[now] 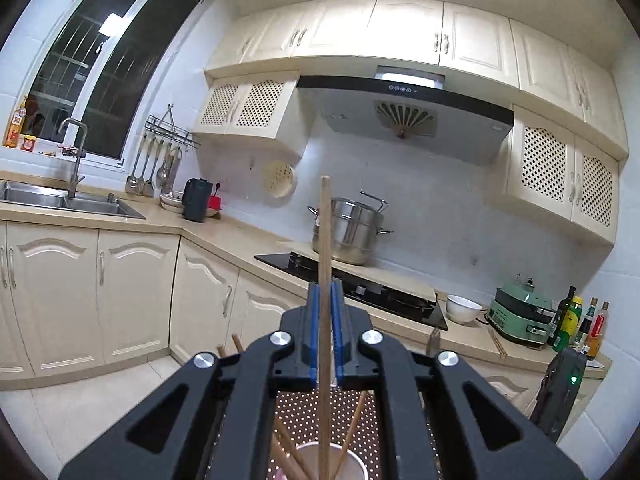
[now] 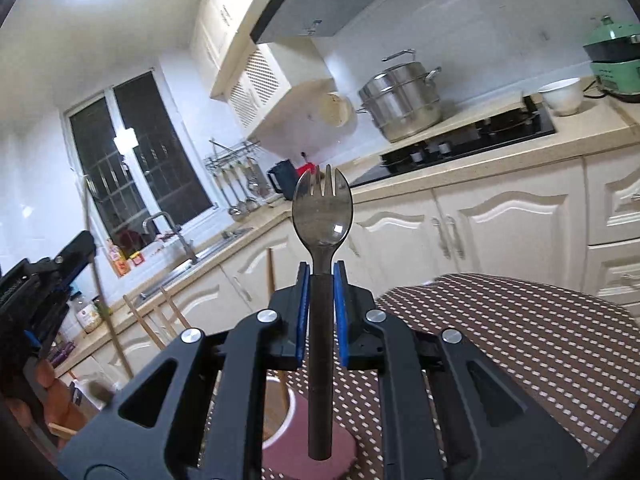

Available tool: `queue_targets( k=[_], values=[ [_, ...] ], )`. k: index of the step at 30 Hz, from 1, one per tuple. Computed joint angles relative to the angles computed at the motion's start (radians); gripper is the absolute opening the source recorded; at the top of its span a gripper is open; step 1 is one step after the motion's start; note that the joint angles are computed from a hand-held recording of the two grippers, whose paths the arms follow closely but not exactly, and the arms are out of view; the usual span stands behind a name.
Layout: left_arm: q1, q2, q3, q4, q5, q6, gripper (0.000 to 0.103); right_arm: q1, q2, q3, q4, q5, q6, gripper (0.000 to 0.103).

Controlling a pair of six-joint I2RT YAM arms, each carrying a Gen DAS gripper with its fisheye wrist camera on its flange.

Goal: Organize utensils
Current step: 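Lift the chopstick and fork-spoon upright and lower both into the pink cup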

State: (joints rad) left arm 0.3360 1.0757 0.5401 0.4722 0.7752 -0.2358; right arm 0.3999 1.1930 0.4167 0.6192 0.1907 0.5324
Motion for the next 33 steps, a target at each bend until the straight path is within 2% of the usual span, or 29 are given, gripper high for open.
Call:
queue_targets(
  k=[5, 13, 25, 33],
  values=[
    [-0.024, 0.059, -0.027, 0.147, -0.031, -0.05, 0.006, 0.008, 0.069, -0.011, 0.162, -0.08, -0.017, 0.012],
    [-0.038, 0.082, -0.058, 0.285, -0.072, -0.09, 0.006, 0.016, 0.154, 0.006, 0.246, -0.119, -0.041, 0.012],
    [-0.026, 0.229, -0.029, 0.344, -0.042, -0.122, 0.006, 0.019, 0.235, 0.019, 0.322, -0.171, -0.062, 0.012],
    [-0.025, 0.278, -0.035, 0.329, -0.026, -0.056, 0.006, 0.02, 0.244, 0.013, 0.297, -0.193, -0.087, 0.012]
  ],
)
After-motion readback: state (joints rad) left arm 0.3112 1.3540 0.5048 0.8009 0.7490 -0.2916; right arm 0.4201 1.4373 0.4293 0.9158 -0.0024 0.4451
